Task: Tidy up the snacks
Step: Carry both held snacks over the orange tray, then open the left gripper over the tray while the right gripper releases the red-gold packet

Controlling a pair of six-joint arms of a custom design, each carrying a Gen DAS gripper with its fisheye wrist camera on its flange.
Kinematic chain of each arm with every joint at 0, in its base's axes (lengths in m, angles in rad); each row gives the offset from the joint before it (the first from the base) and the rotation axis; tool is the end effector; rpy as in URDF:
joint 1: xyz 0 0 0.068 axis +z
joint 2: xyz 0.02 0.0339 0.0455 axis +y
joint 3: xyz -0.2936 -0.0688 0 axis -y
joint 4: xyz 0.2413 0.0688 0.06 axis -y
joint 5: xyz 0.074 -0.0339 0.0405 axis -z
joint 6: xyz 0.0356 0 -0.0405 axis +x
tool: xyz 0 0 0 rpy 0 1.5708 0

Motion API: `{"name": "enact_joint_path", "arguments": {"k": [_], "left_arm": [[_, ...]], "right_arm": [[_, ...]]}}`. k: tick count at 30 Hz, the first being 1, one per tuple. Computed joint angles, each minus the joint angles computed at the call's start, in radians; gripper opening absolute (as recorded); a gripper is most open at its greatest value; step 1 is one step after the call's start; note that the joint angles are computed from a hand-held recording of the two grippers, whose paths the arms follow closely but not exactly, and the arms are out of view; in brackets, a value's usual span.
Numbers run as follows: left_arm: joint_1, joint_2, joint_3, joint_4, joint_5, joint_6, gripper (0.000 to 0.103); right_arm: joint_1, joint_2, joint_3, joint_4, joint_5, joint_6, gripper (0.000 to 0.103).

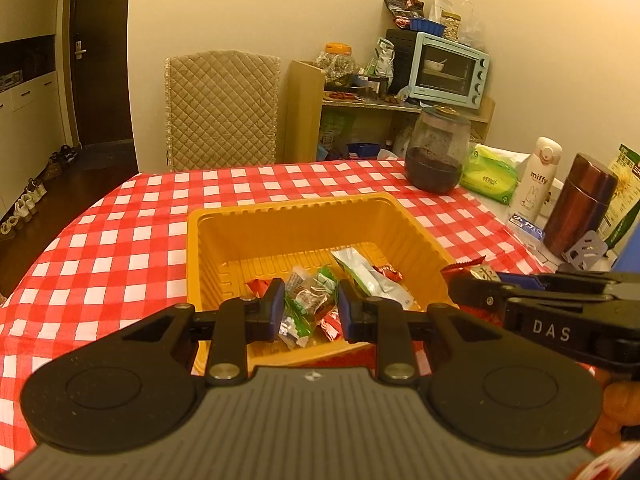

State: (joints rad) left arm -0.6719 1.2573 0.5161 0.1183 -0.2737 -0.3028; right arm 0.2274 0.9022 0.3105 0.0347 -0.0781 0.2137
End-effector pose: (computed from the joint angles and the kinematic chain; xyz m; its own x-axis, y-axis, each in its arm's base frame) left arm 0.1906 -0.1393 0.2110 -0.5633 0.0812 -0.8223 0.2719 0.9580 -0.0917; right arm 0.1598 0.0398 0.2012 -0.5647 0.0864 -0.8208 -0.1735 0.9599 0.2203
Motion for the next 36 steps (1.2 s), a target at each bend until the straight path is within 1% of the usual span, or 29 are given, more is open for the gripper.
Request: {"name": "enact_joint_path", "arguments": {"k": [13, 25, 36], "left_arm": [[0.076, 0.076, 0.036, 0.039, 0.054, 0.036, 0.025], [0.15, 0.21, 0.107, 0.081, 0.101, 0.079, 0.025], [0.212, 0.296, 0.148, 0.11, 0.131, 0.088, 0.025]], "right_arm": [[-0.049, 0.182, 0.035, 0.123, -0.03, -0.021, 0.027], [-0.095, 0.342, 0.088, 0.215, -0.057, -0.005, 0.027], [-0.064, 0.444, 0.139, 0.274, -0.045, 0.03, 0.027]]}}
